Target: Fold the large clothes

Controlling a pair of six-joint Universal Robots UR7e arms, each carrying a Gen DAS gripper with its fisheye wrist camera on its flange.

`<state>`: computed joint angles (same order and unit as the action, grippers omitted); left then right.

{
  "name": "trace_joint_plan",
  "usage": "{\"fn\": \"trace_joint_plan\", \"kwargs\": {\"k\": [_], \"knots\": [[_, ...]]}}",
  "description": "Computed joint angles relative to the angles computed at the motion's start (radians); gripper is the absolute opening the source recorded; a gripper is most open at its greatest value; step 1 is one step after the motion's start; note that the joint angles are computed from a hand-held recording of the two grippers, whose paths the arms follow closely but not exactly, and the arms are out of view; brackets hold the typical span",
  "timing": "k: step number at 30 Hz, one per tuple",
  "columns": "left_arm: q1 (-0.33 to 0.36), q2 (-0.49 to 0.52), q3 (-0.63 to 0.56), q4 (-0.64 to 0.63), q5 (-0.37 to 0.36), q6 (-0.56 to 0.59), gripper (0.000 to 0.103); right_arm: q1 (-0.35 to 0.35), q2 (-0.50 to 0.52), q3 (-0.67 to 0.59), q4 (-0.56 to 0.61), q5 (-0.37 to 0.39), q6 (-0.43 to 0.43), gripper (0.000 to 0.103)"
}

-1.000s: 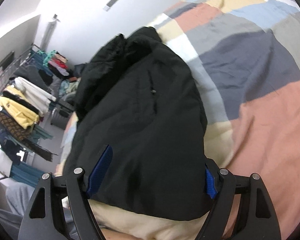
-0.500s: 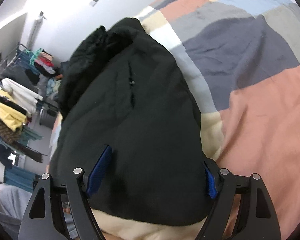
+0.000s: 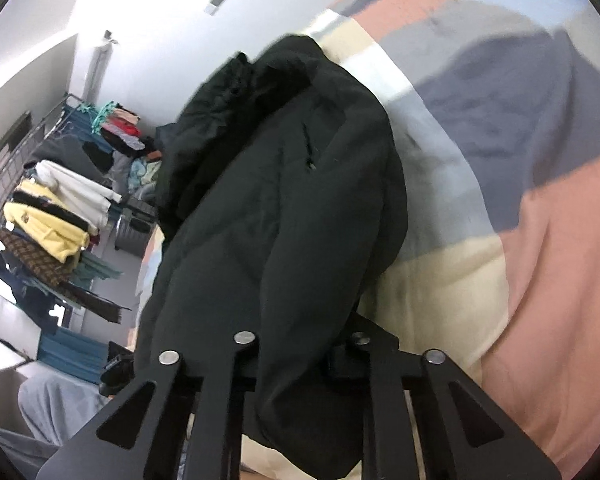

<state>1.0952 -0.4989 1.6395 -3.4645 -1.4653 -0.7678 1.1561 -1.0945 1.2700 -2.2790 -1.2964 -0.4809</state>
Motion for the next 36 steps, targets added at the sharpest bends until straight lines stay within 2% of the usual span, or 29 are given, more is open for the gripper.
{"fn": "trace_joint_plan", "kwargs": {"k": [8,12,22,25,26,31,36], "knots": [[-0.076,-0.095,0.080,-0.070,0.096,0.020,0.008,0.043,-0.087,0.052,-0.010,0.096,-0.082,0.008],[-0.105,-0.141,0.136,-0.134,0.116,-0.006,0.008,0.050,-0.130,0.077,-0.012,0.164,-0.083,0.007],[-0.247,-0.322,0.308,-0.205,0.244,0.056,0.008,0.060,-0.268,0.175,-0.015,0.273,-0.111,0.007],[-0.288,-0.372,0.341,-0.199,0.270,0.070,0.008,0.069,-0.304,0.194,-0.003,0.287,-0.115,0.007],[-0.298,-0.365,0.319,-0.186,0.274,0.077,0.008,0.071,-0.318,0.202,-0.001,0.289,-0.117,0.007],[-0.352,-0.416,0.342,-0.174,0.273,0.070,0.009,0.080,-0.394,0.236,0.022,0.307,-0.141,0.007],[-0.376,-0.442,0.314,-0.088,0.301,0.063,0.009,0.114,-0.396,0.204,0.050,0.247,-0.154,0.007]]}}
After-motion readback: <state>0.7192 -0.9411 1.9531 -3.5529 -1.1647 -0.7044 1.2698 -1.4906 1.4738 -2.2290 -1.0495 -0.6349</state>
